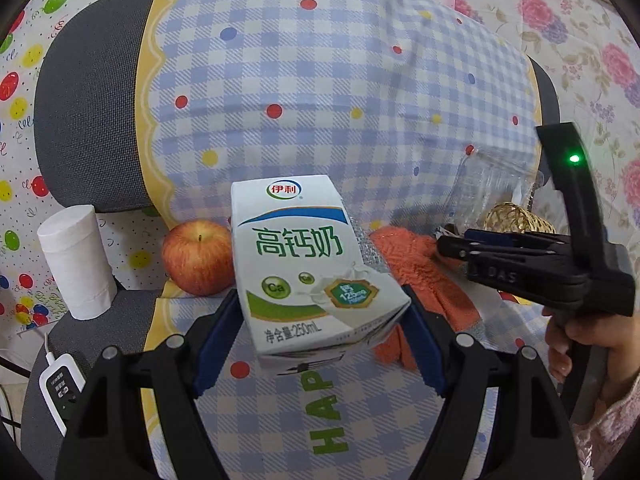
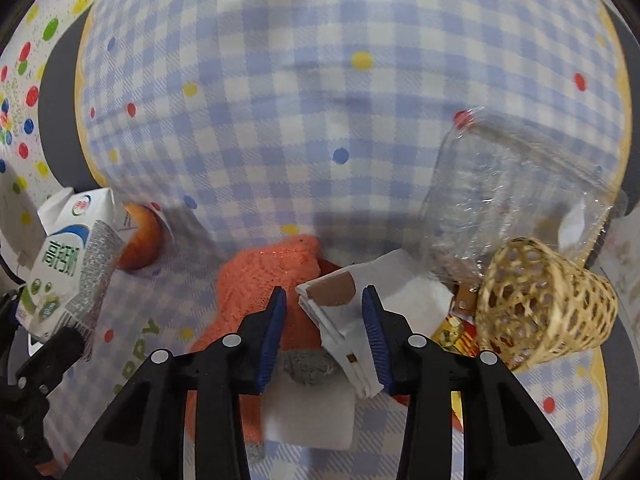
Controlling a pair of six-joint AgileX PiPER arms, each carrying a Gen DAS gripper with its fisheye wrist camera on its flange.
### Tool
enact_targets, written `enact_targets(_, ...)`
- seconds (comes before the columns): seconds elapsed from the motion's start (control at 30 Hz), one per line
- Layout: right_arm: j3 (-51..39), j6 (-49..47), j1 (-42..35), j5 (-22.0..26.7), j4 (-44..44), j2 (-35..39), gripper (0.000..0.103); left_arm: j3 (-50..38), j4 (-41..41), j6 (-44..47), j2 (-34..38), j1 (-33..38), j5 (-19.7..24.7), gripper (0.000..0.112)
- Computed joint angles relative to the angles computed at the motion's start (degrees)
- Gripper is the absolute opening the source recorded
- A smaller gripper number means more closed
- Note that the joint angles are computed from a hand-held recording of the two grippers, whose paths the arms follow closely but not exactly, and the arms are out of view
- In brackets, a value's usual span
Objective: Collect trash
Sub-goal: 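Hold the milk carton in the left gripper while the right gripper grasps the white wrapper, then carry the milk carton and white wrapper over the wastebasket and open both grippers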
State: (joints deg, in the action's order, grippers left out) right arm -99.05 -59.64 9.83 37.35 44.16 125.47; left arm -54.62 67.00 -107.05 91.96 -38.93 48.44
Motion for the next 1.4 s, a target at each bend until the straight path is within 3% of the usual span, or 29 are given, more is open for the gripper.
enact_targets(0.13, -0.7, 3.3, 0.8, -1.8, -3.3, 0.9, 0.029, 0.4, -0.7, -0.2, 0.1, -0.3, -0.2, 0.075)
enact_targets(0.2, 0.8, 3.1, 0.9, -4.1, -3.0, -0.2, 0.016, 0.4, -1.1, 0.0, 0.1, -0.7, 0.2, 0.075)
enact_targets(0.4, 5.3, -4.6, -2.8, -6.0, 5.0, -7.0, 0.005, -0.6, -1.5, 0.8, -1.3, -3.6, 3.4, 0.075)
enact_targets(0.7, 22.5, -23.5, -17.2, 6.0, 22.6, -23.1, 0.005, -3.8, -0.5, 0.5, -1.6, -15.6, 8.7, 0.075)
enact_targets(0.97, 38.4, -33.6, -35.7, 17.3, 25.1, -33.7, 0.005, -10.5, -1.9, 2.0, 5.1, -26.5, 9.5, 0.075)
enact_targets(1.13, 45.6, -40.7, -47.6, 19.4, 24.9, -37.1, 0.005, -15.0, -1.3, 2.3, 10.0, -31.2, 6.8, 0.075)
enact_targets(1.4, 48.1, -47.6, -67.1, 24.6, 21.8, -35.5, 0.005, -25.4, -1.5, 6.1, 20.3, -34.8, 0.1, 0.075)
